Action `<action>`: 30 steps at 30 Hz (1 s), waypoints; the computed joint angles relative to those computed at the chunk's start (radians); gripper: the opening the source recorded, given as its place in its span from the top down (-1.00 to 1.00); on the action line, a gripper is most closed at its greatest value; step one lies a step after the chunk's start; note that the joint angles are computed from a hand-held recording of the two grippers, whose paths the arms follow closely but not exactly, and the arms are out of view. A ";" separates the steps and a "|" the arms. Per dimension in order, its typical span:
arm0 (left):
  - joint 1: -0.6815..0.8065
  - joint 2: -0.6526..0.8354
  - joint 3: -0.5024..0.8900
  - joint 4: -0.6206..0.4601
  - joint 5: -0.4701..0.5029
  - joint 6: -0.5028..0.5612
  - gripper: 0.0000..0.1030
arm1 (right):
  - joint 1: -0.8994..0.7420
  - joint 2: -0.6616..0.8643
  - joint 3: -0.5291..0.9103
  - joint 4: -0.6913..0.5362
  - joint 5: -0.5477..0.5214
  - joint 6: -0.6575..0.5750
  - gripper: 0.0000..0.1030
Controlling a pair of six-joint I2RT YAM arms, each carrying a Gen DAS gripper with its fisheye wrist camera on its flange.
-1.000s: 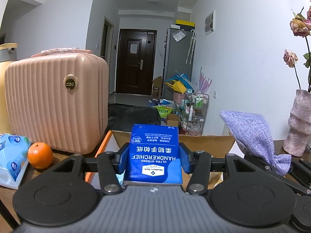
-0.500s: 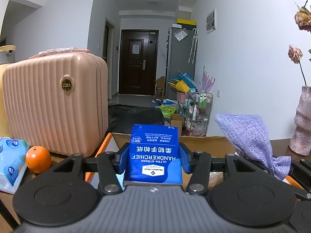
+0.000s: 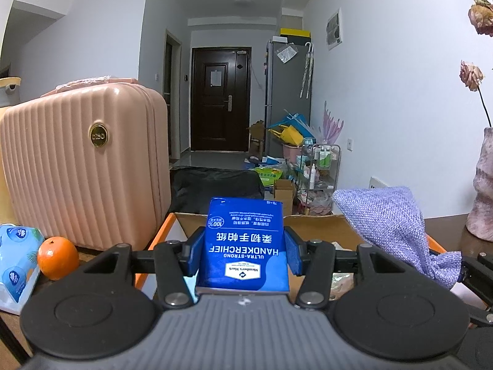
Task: Organize soft objects
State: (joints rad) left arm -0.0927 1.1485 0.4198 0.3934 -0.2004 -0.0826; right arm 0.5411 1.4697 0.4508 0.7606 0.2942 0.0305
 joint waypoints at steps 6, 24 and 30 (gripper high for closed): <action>0.004 0.016 0.002 0.006 0.002 0.004 -0.03 | 0.002 0.014 0.026 -0.040 0.009 0.011 0.41; 0.027 -0.004 -0.013 0.013 -0.034 -0.042 -1.00 | 0.017 0.033 0.016 0.018 0.061 0.023 -0.83; 0.032 -0.001 -0.009 0.006 -0.036 -0.047 -1.00 | 0.011 0.025 -0.004 0.030 0.059 0.035 -0.94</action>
